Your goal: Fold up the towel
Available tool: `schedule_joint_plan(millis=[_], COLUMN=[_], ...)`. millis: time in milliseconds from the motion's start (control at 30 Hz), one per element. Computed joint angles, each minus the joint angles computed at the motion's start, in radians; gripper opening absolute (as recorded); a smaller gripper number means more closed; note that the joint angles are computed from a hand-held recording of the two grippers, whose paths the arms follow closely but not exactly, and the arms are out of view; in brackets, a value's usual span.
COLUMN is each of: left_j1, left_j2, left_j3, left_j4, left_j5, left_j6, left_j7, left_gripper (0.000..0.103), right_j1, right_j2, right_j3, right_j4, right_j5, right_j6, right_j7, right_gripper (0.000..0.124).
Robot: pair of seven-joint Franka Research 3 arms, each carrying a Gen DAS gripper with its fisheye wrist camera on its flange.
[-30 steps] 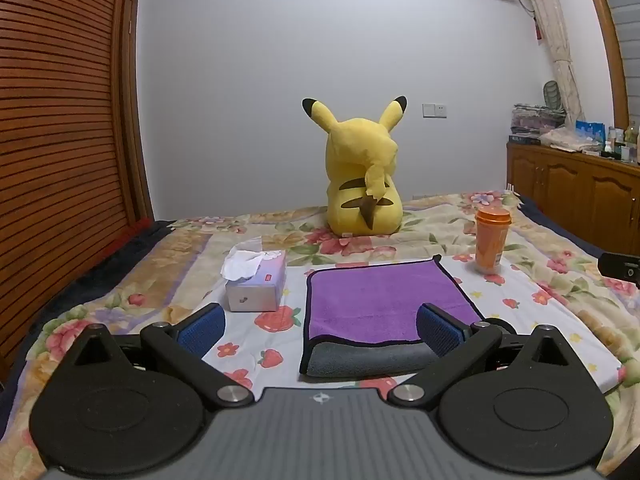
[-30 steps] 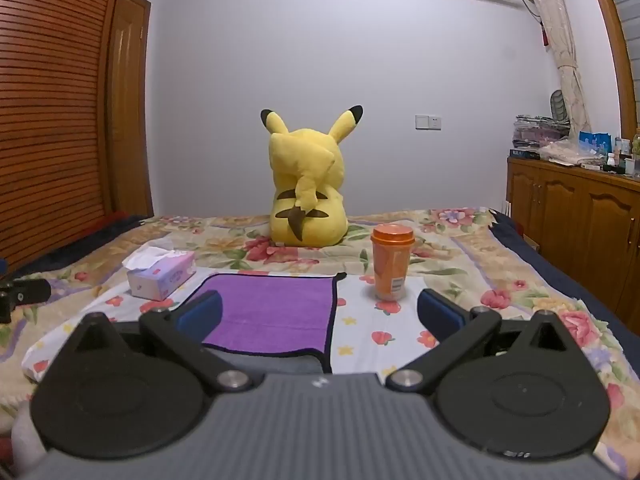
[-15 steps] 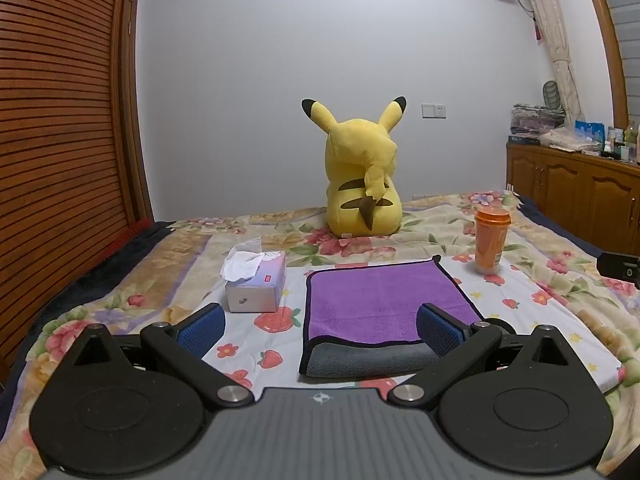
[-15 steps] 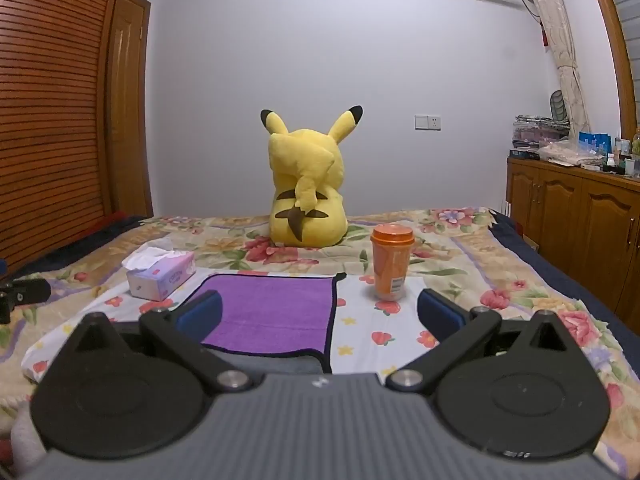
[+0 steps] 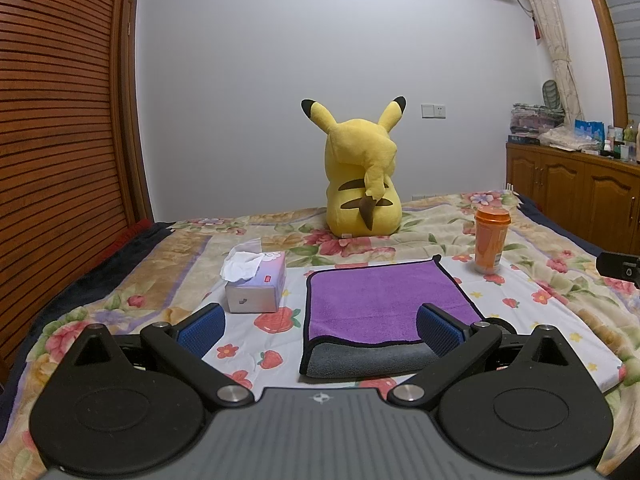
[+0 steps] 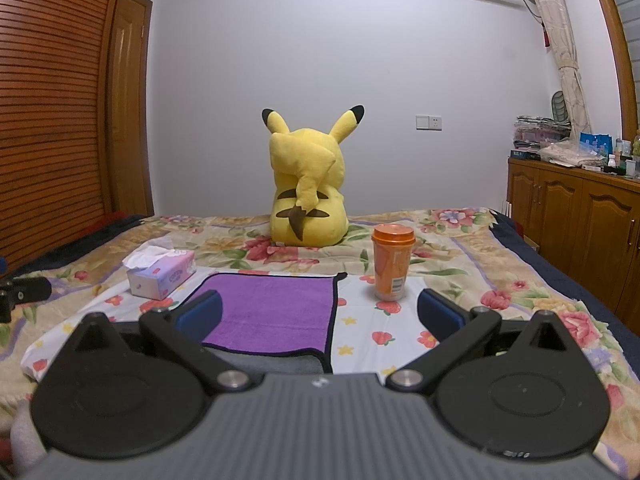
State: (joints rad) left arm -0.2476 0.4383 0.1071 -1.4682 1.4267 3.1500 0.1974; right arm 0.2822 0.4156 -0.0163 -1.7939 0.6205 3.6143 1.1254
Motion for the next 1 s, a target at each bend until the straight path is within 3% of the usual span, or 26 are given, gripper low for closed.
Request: schedule_joint_plan(millis=[1000], left_j1=[0.001], left_j2=[0.000], left_j3=[-0.001], left_j4=[0.000], left_j5=[0.002], left_j6=[-0.001], left_j7=[0.001], left_gripper=[0.103], right_j1=[0.011], right_j2=[0.002], right_j3=[-0.005], right_j4=[0.006], right_j5=[0.016], right_j6=[-0.002], right_j7=[-0.016], right_gripper=[0.103])
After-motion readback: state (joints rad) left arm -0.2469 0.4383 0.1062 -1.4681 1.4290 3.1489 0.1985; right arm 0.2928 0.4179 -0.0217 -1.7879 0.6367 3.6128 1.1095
